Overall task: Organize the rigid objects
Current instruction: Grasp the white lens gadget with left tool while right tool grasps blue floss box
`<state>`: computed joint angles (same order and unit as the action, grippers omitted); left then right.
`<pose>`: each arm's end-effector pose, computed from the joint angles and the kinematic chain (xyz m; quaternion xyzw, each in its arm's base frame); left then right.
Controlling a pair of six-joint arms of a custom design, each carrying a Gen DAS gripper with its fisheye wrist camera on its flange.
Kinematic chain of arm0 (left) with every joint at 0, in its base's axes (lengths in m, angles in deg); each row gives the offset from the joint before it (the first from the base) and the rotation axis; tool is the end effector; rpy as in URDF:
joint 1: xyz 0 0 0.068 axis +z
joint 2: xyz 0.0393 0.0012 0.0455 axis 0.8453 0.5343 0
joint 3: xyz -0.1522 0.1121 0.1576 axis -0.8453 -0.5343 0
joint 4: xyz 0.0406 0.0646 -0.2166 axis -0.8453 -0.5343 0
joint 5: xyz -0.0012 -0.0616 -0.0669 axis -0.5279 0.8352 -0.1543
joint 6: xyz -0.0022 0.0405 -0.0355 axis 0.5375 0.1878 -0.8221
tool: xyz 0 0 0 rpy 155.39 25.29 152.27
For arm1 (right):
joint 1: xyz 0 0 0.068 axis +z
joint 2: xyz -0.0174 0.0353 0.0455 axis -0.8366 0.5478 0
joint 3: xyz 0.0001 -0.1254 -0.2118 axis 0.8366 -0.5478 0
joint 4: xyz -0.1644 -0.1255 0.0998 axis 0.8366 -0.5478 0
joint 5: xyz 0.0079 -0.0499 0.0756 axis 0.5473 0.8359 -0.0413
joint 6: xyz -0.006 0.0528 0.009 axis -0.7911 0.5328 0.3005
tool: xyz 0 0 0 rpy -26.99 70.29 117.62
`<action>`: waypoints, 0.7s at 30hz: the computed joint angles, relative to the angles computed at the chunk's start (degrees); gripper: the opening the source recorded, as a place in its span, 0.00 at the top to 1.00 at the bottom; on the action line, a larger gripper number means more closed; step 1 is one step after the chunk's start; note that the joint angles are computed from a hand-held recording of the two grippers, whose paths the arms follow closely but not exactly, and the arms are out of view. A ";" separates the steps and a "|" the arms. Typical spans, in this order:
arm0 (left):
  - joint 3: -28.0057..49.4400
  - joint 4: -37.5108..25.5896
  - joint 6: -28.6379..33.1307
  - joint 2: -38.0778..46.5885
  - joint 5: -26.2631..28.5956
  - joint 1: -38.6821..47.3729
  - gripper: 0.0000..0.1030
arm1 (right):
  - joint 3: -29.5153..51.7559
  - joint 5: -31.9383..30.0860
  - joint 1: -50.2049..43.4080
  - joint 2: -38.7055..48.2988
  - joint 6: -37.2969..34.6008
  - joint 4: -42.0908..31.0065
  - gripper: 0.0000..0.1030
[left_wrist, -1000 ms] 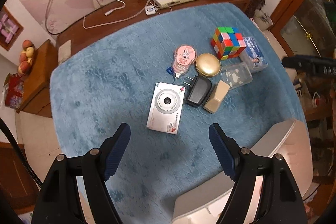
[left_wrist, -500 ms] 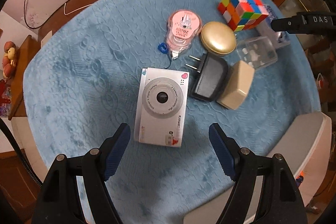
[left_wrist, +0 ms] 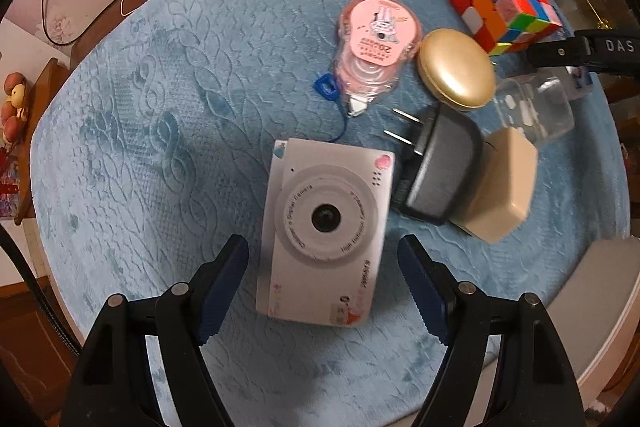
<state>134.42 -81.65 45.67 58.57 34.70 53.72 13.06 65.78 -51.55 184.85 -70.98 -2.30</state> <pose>0.2698 -0.0194 0.1516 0.1460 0.9889 -0.0067 0.0275 0.3546 0.0366 0.1356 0.0162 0.9977 0.0615 0.0243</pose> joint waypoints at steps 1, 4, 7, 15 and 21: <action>0.08 0.43 -0.22 0.49 -0.28 0.00 0.22 | 0.08 0.55 0.33 0.10 0.14 0.01 0.30; -0.62 1.73 -1.52 1.41 -0.59 -0.16 0.22 | 0.88 3.65 1.95 0.72 0.93 -0.25 0.38; -1.29 2.98 -2.32 1.47 -0.30 0.05 0.22 | 0.83 5.03 2.51 0.80 0.91 -0.11 0.38; -0.61 4.39 -4.27 1.75 0.81 1.00 0.38 | -1.45 5.75 2.93 -1.42 1.17 0.98 0.39; -1.87 3.85 -5.44 -1.04 -0.53 1.62 0.41 | -4.31 4.10 2.20 -5.83 0.90 1.26 0.39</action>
